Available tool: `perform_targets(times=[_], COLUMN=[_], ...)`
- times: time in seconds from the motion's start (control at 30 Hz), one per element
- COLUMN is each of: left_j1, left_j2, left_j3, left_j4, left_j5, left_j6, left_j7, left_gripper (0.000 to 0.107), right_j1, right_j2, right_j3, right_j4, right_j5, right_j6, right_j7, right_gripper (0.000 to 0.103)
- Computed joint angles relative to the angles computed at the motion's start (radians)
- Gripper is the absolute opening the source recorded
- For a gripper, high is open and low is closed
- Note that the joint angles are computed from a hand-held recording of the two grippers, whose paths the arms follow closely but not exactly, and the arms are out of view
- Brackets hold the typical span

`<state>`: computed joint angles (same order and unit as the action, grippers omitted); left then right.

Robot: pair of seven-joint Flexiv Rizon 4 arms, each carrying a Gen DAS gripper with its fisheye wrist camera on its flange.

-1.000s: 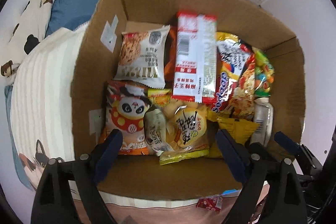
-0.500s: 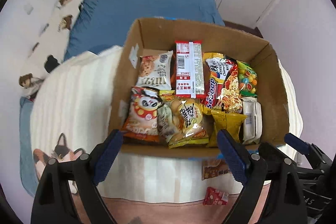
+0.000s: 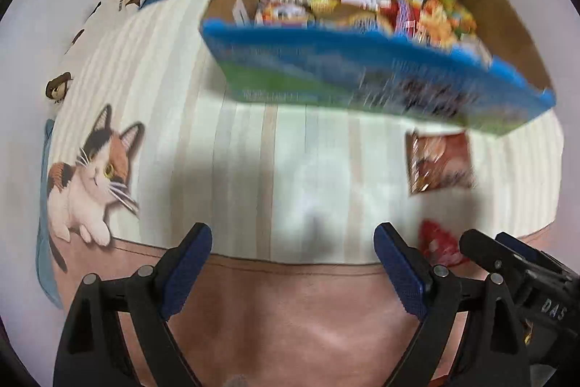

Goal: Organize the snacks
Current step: 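Move both tools back toward the last snacks on the bed, then grasp the brown cookie packet with the left tool while the right tool grasps the red triangular packet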

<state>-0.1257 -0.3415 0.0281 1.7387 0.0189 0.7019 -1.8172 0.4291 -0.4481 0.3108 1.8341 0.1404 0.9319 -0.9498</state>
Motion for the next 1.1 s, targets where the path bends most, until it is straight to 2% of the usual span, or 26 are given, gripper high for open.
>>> perform_targets(times=[0.03,0.13,0.2,0.27,0.47,0.67,0.77,0.83,1.1], left_j1=[-0.008,-0.023,-0.032,-0.040,-0.075,-0.113,-0.148,-0.171,-0.219], left_j2=[-0.004,-0.012,-0.020,-0.029,-0.083,-0.169,-0.230,-0.270,-0.407], left_j3=[0.005,0.010,0.011,0.011,-0.004,-0.059,-0.066,-0.057,-0.035], left_j4=[0.001,0.006,-0.004,-0.018,-0.116,-0.220,-0.299,-0.352,-0.556], left_j5=[0.025,0.074,0.108,0.136,0.205,0.180,0.175,0.173,0.126], left_j6=[0.000,0.010,0.019,0.031,0.051,0.081,0.035,-0.005,-0.197], left_j7=[-0.006,0.003,0.018,0.037,0.165,0.415,0.536,0.578,0.631], left_gripper=[0.092,0.092,0.092,0.092,0.092,0.092,0.092,0.092,0.092], right_j1=[-0.001,-0.001,0.003,0.006,-0.002,-0.090,-0.117,-0.132,-0.164], right_j2=[-0.006,-0.038,-0.052,-0.055,0.017,0.104,0.138,0.152,0.191], right_j3=[0.004,0.011,0.010,0.011,-0.002,0.003,-0.009,-0.009,-0.012], right_j4=[0.010,0.025,0.039,0.057,0.153,0.241,0.273,0.286,0.327], right_j5=[0.014,0.041,0.038,0.037,0.000,0.060,0.074,0.094,0.157], right_j6=[0.012,0.036,0.059,0.092,0.166,0.192,0.193,0.197,0.215], right_j7=[0.004,0.016,0.025,0.033,0.068,0.054,0.038,0.023,-0.026], right_gripper=[0.089,0.071,0.053,0.049,0.048,0.048,0.048,0.048,0.048])
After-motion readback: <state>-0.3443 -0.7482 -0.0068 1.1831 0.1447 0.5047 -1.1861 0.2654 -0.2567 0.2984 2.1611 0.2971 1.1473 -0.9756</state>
